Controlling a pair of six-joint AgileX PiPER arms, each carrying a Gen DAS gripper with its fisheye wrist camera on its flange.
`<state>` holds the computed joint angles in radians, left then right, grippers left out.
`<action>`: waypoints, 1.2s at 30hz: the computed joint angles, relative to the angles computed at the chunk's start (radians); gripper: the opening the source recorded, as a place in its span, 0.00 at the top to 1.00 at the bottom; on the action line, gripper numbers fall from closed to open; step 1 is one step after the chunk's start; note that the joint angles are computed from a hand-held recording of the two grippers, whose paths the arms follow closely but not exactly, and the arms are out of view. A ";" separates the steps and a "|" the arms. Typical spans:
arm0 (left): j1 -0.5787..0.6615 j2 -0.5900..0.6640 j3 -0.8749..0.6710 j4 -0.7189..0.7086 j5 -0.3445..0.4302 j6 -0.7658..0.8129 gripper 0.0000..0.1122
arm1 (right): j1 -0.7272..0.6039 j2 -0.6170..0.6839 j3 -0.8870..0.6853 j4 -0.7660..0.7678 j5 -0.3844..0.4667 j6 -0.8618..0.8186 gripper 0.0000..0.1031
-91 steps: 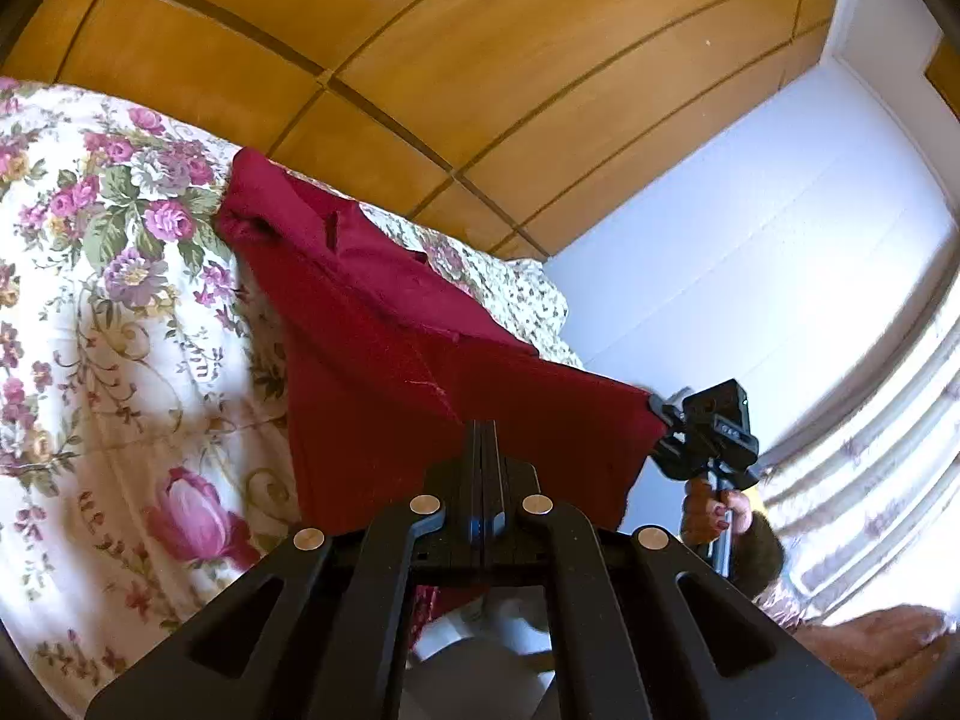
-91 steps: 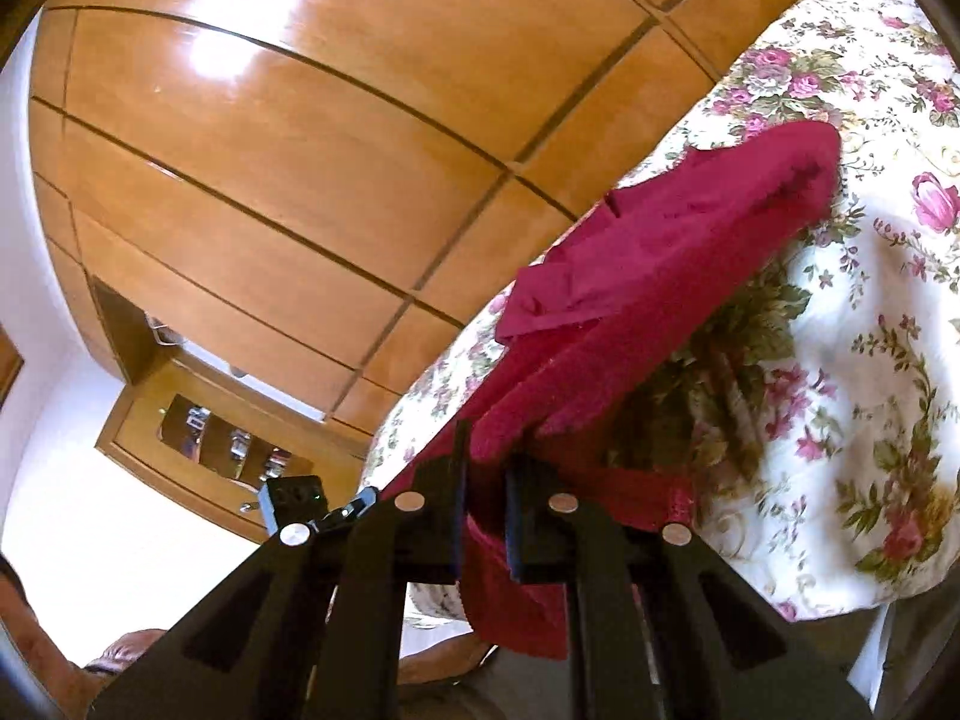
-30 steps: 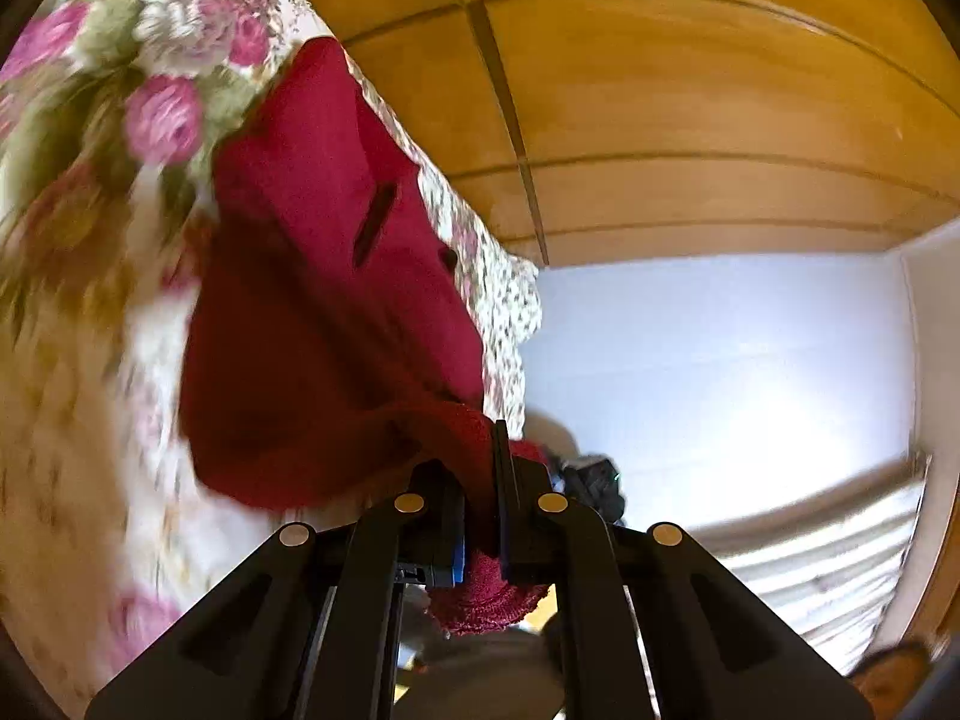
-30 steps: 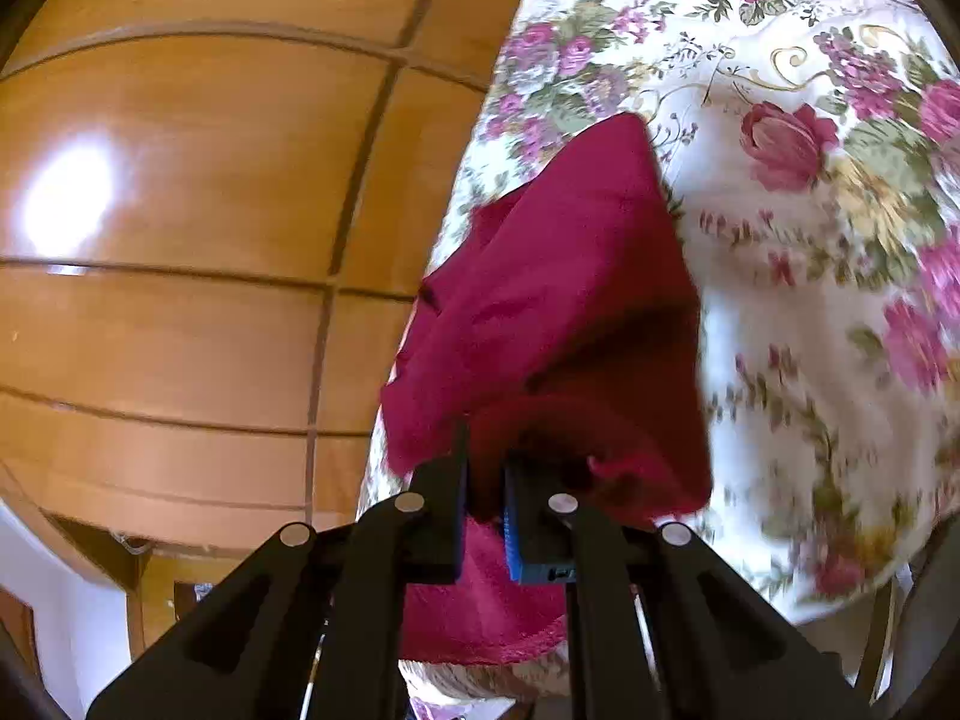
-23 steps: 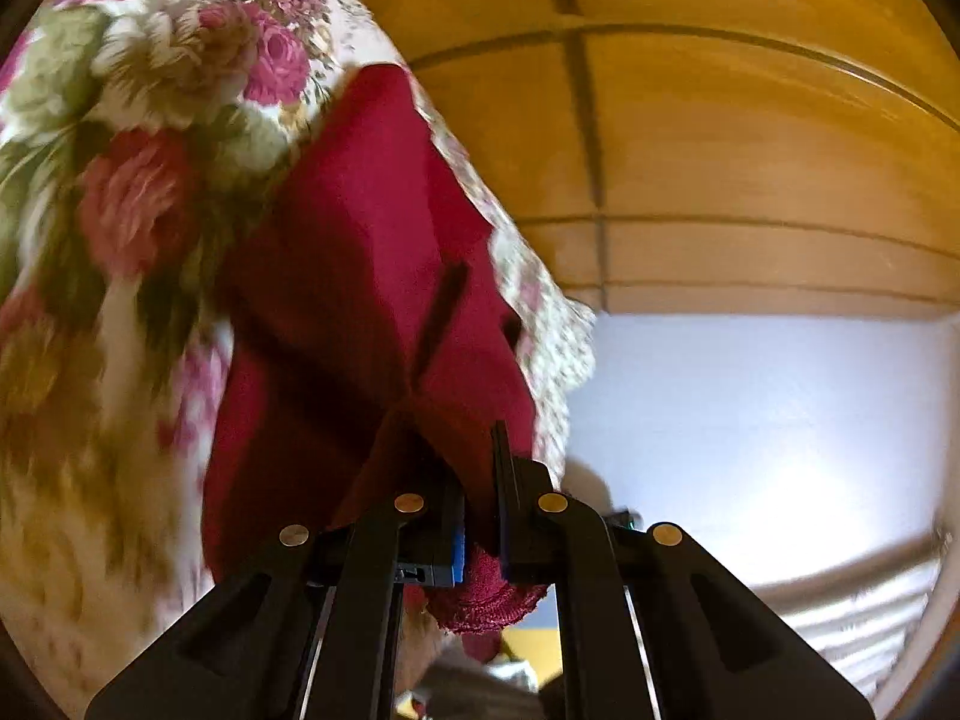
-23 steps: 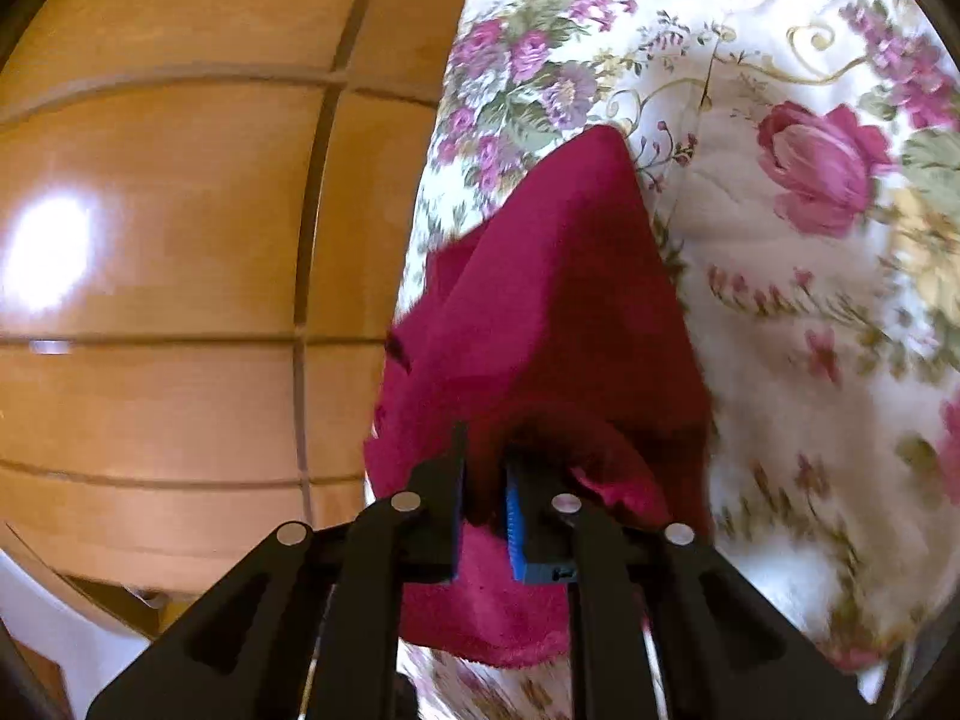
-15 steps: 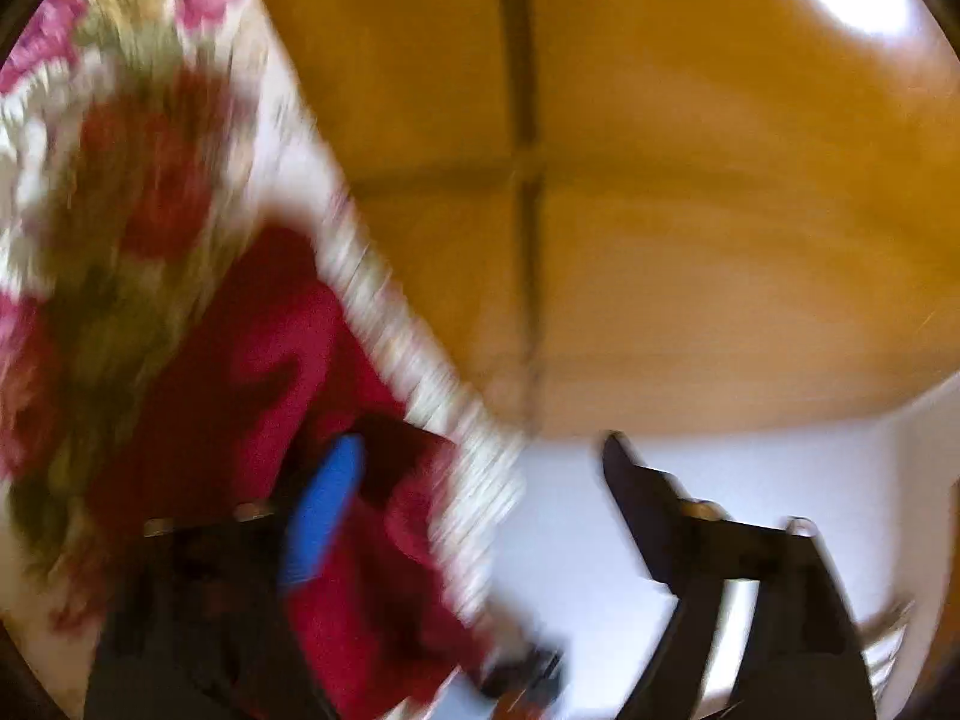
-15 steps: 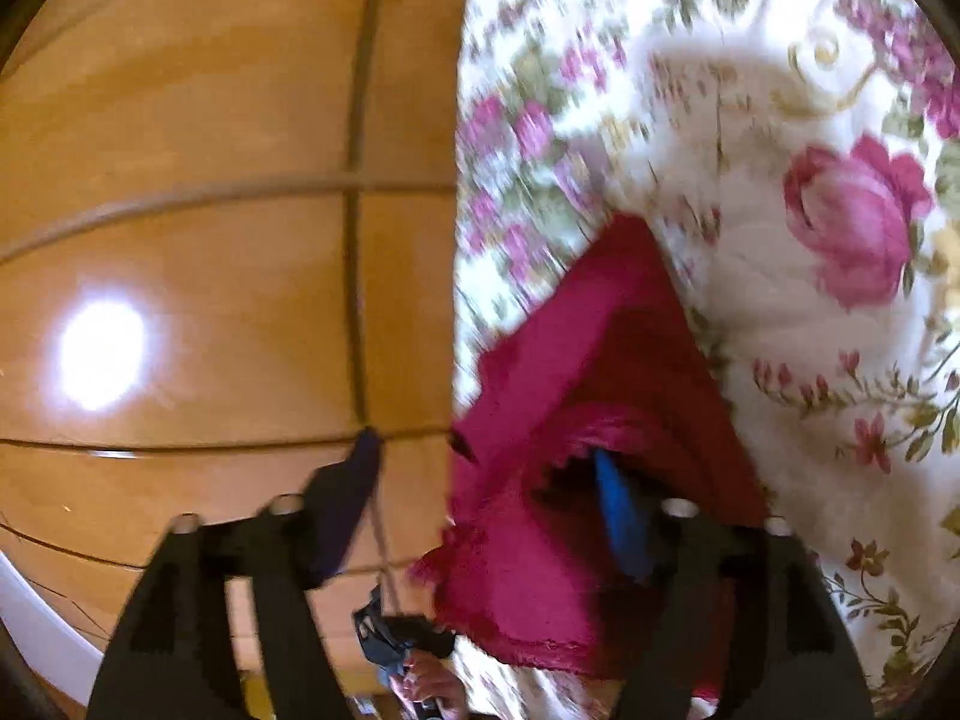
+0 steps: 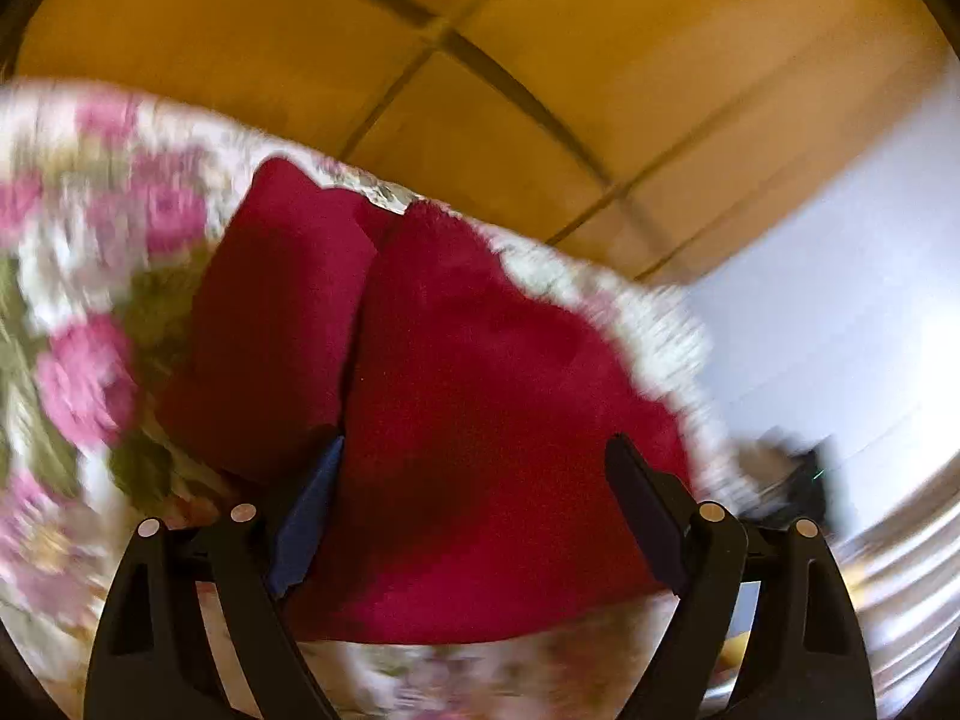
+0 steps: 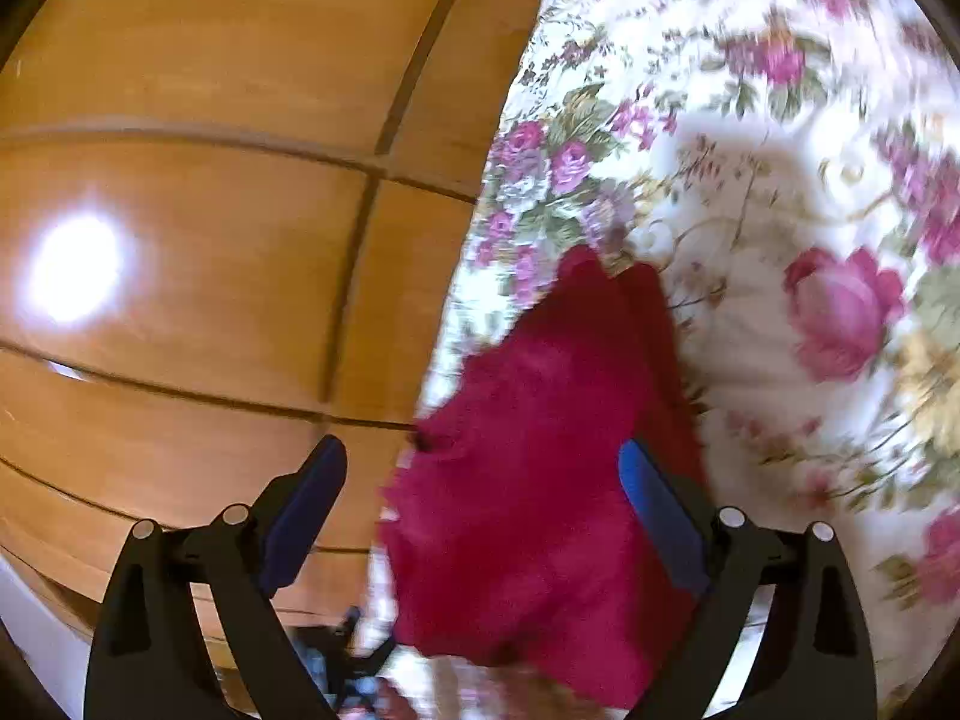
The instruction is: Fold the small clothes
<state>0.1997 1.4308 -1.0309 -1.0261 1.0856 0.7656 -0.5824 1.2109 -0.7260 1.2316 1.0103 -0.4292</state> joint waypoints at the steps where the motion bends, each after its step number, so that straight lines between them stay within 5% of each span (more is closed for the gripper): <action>1: -0.026 -0.018 0.002 0.043 -0.050 -0.026 0.25 | 0.019 -0.007 -0.010 -0.053 -0.021 0.030 0.18; 6: 0.020 -0.024 0.042 0.009 -0.102 -0.106 0.37 | 0.069 -0.019 -0.028 -0.232 -0.047 0.165 0.29; 13: -0.085 -0.147 0.172 0.055 -0.116 0.011 0.38 | 0.100 -0.044 -0.009 -0.340 0.019 0.223 0.30; 16: -0.104 -0.117 0.163 0.090 -0.144 -0.014 0.79 | 0.098 -0.036 0.013 -0.323 0.031 0.231 0.42; 18: -0.015 -0.079 0.148 -0.003 -0.061 0.006 0.87 | 0.096 -0.039 0.019 -0.327 0.030 0.250 0.47; 20: 0.058 -0.088 0.142 -0.077 -0.065 0.016 0.93 | 0.089 -0.046 0.023 -0.328 0.034 0.249 0.48; 25: 0.056 -0.058 0.127 0.012 -0.108 0.024 0.94 | 0.062 -0.083 0.013 -0.355 0.097 0.236 0.46; 28: 0.055 -0.066 0.212 -0.020 -0.150 0.169 0.94 | 0.070 -0.132 0.003 -0.413 0.157 0.240 0.36; 34: 0.182 0.009 0.265 -0.178 -0.031 0.291 0.82 | 0.204 -0.205 0.051 -0.510 0.162 0.276 0.37; 35: 0.184 -0.003 0.272 -0.179 -0.037 0.291 0.79 | 0.259 -0.199 0.064 -0.534 0.126 0.306 0.46; 36: 0.186 -0.017 0.277 -0.174 -0.041 0.289 0.79 | 0.295 -0.192 0.072 -0.544 0.100 0.322 0.67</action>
